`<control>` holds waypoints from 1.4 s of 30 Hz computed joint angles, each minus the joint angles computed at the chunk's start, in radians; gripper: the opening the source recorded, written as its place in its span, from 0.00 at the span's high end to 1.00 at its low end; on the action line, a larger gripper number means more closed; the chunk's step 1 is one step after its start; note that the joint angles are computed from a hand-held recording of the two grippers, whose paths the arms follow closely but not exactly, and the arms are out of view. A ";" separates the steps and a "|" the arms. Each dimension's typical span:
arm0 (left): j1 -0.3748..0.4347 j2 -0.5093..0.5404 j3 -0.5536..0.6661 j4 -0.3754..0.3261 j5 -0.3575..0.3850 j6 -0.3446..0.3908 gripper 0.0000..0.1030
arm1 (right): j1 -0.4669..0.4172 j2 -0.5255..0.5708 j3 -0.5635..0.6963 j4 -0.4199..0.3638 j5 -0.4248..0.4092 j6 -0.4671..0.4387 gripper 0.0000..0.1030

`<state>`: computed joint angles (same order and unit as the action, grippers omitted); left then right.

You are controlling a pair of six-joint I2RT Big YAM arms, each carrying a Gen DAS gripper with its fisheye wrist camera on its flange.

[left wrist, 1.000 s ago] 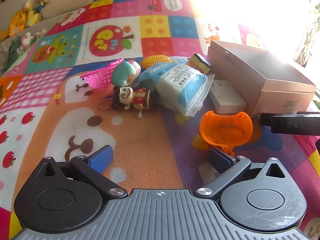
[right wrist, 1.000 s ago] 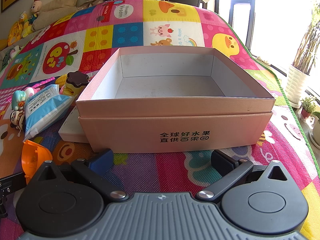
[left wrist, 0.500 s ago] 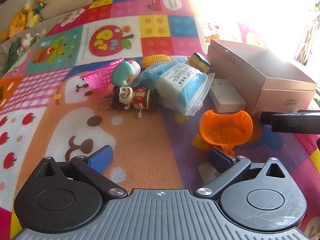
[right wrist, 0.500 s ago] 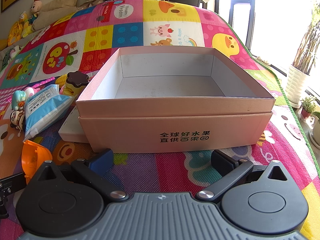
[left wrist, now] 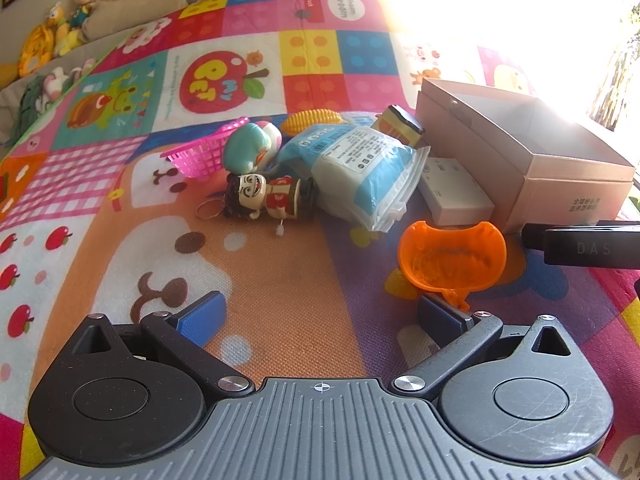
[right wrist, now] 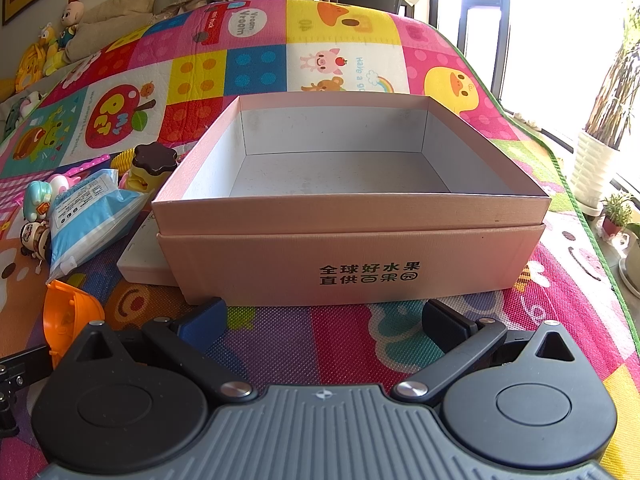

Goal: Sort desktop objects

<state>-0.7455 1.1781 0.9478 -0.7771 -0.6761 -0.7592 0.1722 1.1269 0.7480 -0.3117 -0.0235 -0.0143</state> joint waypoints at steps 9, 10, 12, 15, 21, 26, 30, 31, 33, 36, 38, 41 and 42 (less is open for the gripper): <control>0.001 0.004 0.003 0.004 0.004 -0.001 0.00 | -0.002 -0.006 -0.001 -0.006 0.000 -0.004 0.00; 0.000 0.005 0.004 0.001 0.003 -0.001 0.00 | -0.003 -0.008 -0.002 -0.006 -0.001 -0.002 0.00; 0.000 0.005 0.004 0.006 0.005 -0.002 0.00 | 0.002 -0.012 -0.004 -0.008 0.004 -0.001 0.00; -0.001 0.009 0.008 0.009 0.006 -0.005 0.00 | 0.002 -0.009 -0.003 -0.006 0.004 -0.002 0.00; 0.000 0.004 0.003 0.007 0.005 -0.003 0.00 | 0.001 -0.010 -0.003 -0.007 0.004 -0.002 0.00; 0.002 0.001 0.000 0.005 0.003 -0.001 0.00 | 0.003 -0.009 -0.003 -0.006 0.005 0.000 0.00; 0.002 0.002 0.000 0.006 0.008 0.004 0.00 | 0.002 -0.008 -0.002 -0.005 0.006 -0.001 0.00; 0.002 0.003 0.002 0.003 0.009 0.006 0.00 | 0.001 -0.008 -0.003 -0.006 0.005 0.000 0.00; 0.004 0.008 0.009 -0.005 0.013 0.011 0.00 | 0.002 -0.008 -0.003 -0.005 0.006 0.000 0.00; 0.008 0.008 0.011 -0.013 0.020 0.010 0.00 | 0.002 -0.008 -0.002 -0.006 0.007 0.000 0.00; 0.008 0.002 0.009 -0.015 0.025 0.012 0.00 | 0.003 -0.008 -0.002 -0.006 0.007 0.001 0.00; 0.009 -0.016 -0.002 -0.007 0.046 0.035 0.00 | 0.007 -0.014 -0.008 -0.006 0.012 0.003 0.00; 0.009 -0.021 -0.005 -0.005 0.050 0.037 0.00 | 0.006 -0.007 -0.003 -0.003 0.010 0.003 0.00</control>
